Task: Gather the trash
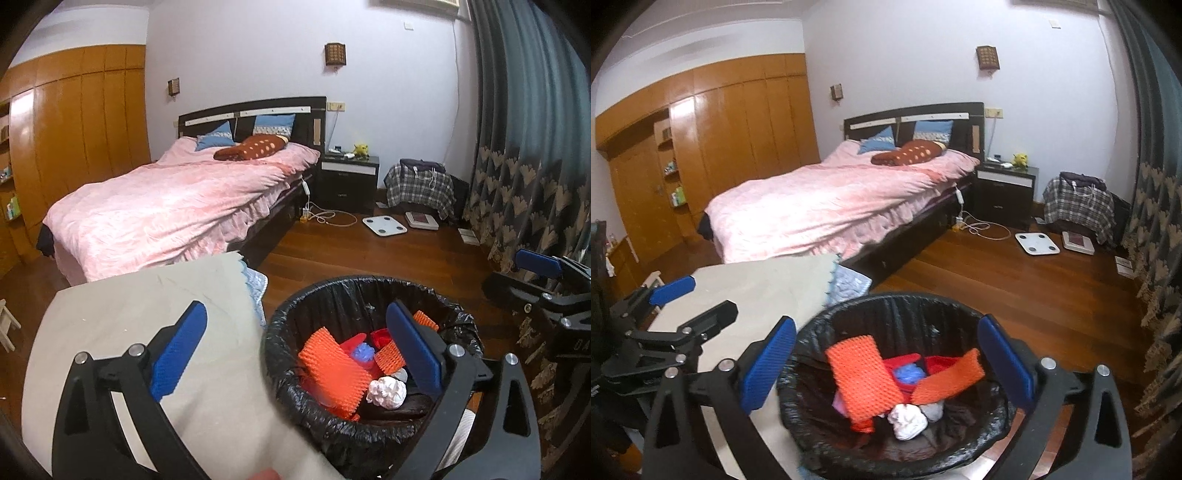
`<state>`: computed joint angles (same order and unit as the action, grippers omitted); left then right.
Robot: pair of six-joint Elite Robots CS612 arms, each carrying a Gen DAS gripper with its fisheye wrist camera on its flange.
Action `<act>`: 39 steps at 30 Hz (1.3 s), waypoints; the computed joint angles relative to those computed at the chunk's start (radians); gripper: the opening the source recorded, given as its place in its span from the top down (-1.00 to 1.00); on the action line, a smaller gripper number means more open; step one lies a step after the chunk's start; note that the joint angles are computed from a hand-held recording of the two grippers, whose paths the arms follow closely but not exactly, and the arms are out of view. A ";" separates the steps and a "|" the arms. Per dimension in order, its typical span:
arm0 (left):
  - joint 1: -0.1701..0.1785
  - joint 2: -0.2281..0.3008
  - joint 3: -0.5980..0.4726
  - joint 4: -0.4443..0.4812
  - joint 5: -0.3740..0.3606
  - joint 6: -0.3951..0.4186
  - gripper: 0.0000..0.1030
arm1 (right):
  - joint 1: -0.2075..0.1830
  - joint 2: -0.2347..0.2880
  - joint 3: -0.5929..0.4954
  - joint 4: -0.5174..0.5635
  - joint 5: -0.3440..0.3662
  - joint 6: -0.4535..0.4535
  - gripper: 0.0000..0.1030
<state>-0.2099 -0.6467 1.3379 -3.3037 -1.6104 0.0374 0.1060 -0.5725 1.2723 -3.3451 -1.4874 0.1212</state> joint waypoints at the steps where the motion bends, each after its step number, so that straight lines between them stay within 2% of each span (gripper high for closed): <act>1: 0.002 -0.007 0.011 -0.011 0.002 -0.001 -0.85 | 0.002 -0.005 0.005 -0.006 0.001 -0.001 -0.88; 8: 0.004 -0.047 0.071 -0.070 0.025 0.003 -0.86 | 0.014 -0.029 0.033 -0.040 0.007 -0.017 -0.88; 14: 0.010 -0.067 0.100 -0.079 0.029 -0.019 -0.86 | 0.022 -0.030 0.038 -0.045 0.007 -0.019 -0.88; 39: 0.013 -0.077 0.118 -0.093 0.042 -0.021 -0.86 | 0.030 -0.028 0.040 -0.038 0.006 -0.025 -0.88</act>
